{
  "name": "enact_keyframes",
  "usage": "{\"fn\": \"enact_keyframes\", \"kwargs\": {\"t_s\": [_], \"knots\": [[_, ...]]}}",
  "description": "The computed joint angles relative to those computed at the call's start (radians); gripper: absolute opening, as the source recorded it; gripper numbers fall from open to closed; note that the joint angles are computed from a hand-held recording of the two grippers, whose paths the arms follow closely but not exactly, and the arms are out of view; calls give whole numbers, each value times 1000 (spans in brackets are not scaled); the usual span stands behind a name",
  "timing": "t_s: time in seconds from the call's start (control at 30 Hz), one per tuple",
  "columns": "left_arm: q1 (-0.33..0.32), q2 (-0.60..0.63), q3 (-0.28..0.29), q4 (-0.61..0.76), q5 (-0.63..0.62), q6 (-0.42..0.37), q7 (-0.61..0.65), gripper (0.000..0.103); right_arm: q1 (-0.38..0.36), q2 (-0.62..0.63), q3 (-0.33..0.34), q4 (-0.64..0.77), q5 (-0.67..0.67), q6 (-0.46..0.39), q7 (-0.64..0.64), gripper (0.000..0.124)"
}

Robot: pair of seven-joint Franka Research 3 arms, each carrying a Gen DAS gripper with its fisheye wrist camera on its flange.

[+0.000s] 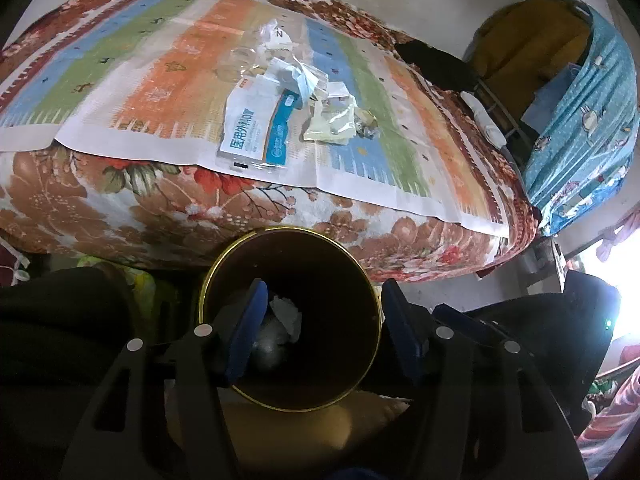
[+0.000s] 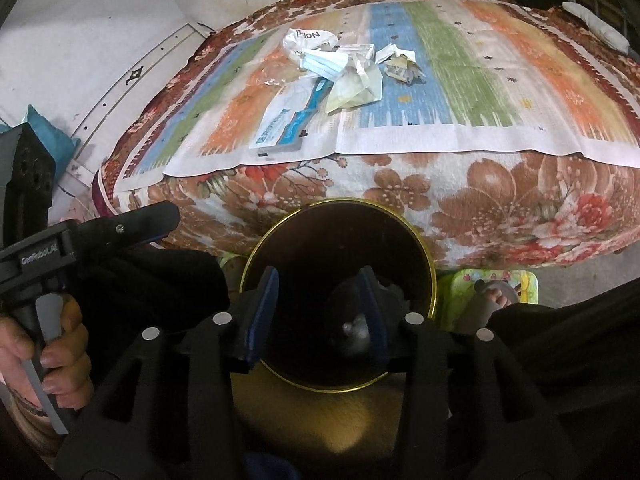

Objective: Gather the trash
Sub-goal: 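Open the left gripper over the bin while the right gripper releases the tissue, then move both open grippers back over the trash on the mat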

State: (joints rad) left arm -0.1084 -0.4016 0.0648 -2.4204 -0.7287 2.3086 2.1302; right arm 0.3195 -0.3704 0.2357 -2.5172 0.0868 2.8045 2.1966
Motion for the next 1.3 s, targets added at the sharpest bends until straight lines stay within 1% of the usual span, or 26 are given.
{"fn": "enact_keyframes", "kwargs": {"t_s": [0.13,0.23,0.33,0.4,0.5,0.6,0.77,0.9,1.03,1.17,1.23,1.3], "knots": [[5,7,-7,11,12,14,-17,61,1,6,-6,7,3,5,-7,41],[5,11,-10,23,28,22,-20,63,-37,-3,25,6,-47,26,30,41],[-1,-2,-20,26,59,66,-1,65,-46,-8,28,5,-61,54,35,41],[-7,4,-15,41,68,77,-1,65,-51,-7,26,10,-66,60,35,41],[-8,30,-10,82,77,78,-18,65,-63,11,15,51,-85,38,12,45],[-2,63,-22,122,104,86,-38,65,-99,18,27,80,-134,26,26,46],[20,153,-43,226,152,48,-83,65,-100,58,-12,148,-148,5,-27,49],[50,231,-70,325,208,14,-122,65,-128,91,-20,200,-192,-13,-26,51],[76,300,-98,414,257,-18,-148,66,-124,117,-38,234,-199,-15,-40,56],[100,385,-125,517,295,-64,-191,66,-116,161,-48,296,-223,-49,-64,56],[108,413,-142,549,321,-66,-206,67,-115,192,-56,338,-249,-73,-71,56],[113,445,-156,583,355,-59,-221,67,-104,221,-75,375,-242,-92,-91,56]]}}
